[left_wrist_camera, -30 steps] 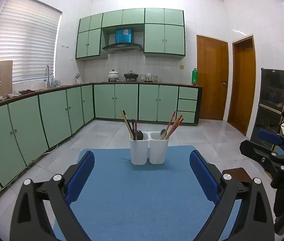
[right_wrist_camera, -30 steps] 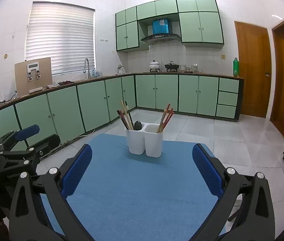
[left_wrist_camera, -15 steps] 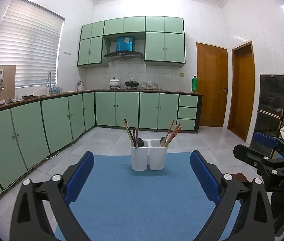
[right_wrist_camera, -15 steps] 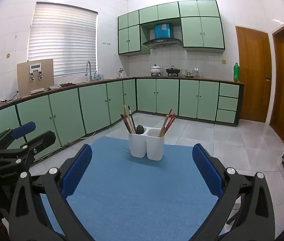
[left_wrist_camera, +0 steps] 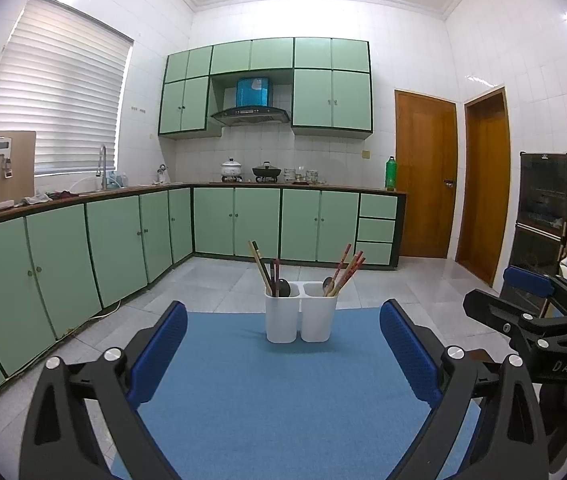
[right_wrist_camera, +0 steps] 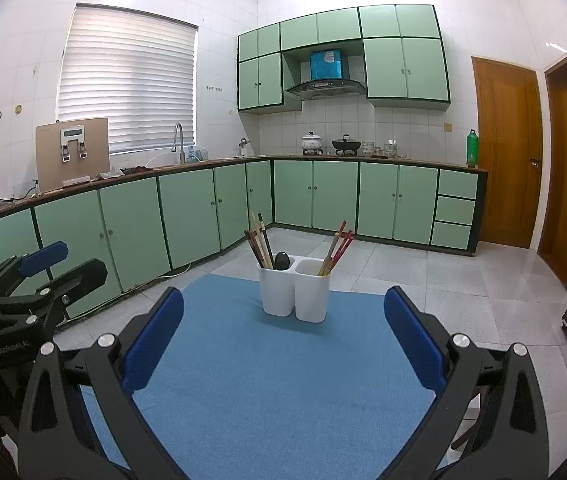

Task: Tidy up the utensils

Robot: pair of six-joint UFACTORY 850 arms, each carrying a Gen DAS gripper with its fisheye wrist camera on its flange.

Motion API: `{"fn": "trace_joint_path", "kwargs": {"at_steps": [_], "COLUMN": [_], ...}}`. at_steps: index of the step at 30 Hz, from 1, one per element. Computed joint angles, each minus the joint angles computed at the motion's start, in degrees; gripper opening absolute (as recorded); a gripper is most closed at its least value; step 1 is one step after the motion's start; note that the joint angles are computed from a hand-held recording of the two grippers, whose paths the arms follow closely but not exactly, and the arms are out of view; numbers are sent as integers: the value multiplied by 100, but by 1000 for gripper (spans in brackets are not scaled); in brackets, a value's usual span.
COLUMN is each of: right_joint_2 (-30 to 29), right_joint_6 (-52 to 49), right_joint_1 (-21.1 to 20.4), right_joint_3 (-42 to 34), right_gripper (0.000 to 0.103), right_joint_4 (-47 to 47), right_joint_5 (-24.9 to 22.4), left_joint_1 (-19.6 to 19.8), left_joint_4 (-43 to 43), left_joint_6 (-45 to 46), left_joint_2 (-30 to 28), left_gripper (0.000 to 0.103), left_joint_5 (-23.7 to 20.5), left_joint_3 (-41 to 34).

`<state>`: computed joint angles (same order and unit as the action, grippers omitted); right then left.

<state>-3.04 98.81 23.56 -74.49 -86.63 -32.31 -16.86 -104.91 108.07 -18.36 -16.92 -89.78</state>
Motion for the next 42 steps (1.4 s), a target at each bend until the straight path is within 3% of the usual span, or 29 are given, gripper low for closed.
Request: {"fn": "trace_joint_path", "kwargs": {"at_steps": [42], "right_joint_2": [-84], "right_joint_6": [57], "right_joint_1": [30], "right_joint_3": [-45], "right_gripper": [97], "right_joint_4": [3], "right_joint_5": [-50], "left_joint_1": [17], "left_joint_4": [121], "left_joint_6": [-111], "left_joint_2": [-1], "left_gripper": [95], "left_joint_5": [-7], "left_joint_3": [0]}}
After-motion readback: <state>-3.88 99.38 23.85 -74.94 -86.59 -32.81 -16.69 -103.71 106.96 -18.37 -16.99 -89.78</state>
